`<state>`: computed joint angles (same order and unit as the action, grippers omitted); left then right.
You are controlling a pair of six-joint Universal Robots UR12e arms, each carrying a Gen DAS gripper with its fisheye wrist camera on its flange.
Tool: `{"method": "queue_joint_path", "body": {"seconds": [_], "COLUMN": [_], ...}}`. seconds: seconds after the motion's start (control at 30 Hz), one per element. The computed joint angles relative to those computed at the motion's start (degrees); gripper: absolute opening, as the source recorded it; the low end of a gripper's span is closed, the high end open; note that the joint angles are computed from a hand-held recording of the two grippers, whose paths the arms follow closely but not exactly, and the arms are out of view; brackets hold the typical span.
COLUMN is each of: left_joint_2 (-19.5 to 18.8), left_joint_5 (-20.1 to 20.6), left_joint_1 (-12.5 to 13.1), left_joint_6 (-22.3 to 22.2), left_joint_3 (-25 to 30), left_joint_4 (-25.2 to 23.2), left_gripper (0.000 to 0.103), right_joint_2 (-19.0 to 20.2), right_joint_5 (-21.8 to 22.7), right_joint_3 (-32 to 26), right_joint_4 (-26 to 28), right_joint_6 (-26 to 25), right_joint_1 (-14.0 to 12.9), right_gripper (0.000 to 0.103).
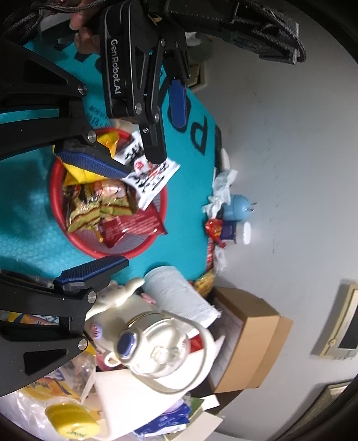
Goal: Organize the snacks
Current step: 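Move both open tools away from the basket toward the red packet and clear bag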
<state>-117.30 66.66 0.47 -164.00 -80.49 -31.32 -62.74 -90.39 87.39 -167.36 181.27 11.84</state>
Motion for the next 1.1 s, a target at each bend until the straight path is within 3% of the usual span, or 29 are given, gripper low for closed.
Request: {"method": "queue_joint_path", "body": {"seconds": [0.6,1.1], "left_joint_2": [6.79,10.93], "left_joint_5": [0.52,4.74], "left_joint_1": [2.24,4.64], "left_joint_6": [-1.51,-5.06], "left_joint_3": [-8.96,-16.32], "left_joint_4": [8.75,11.20], "left_gripper": [0.069,0.069], "right_joint_2": [-1.54,-0.59], "right_joint_5": [3.07,7.79], "right_joint_3": [2.08,2.12], "right_joint_4": [-4.62,-2.60], "right_joint_6": [-3.15,-5.43], "right_joint_1": [2.15,4.00], "right_gripper": [0.058,0.058]}}
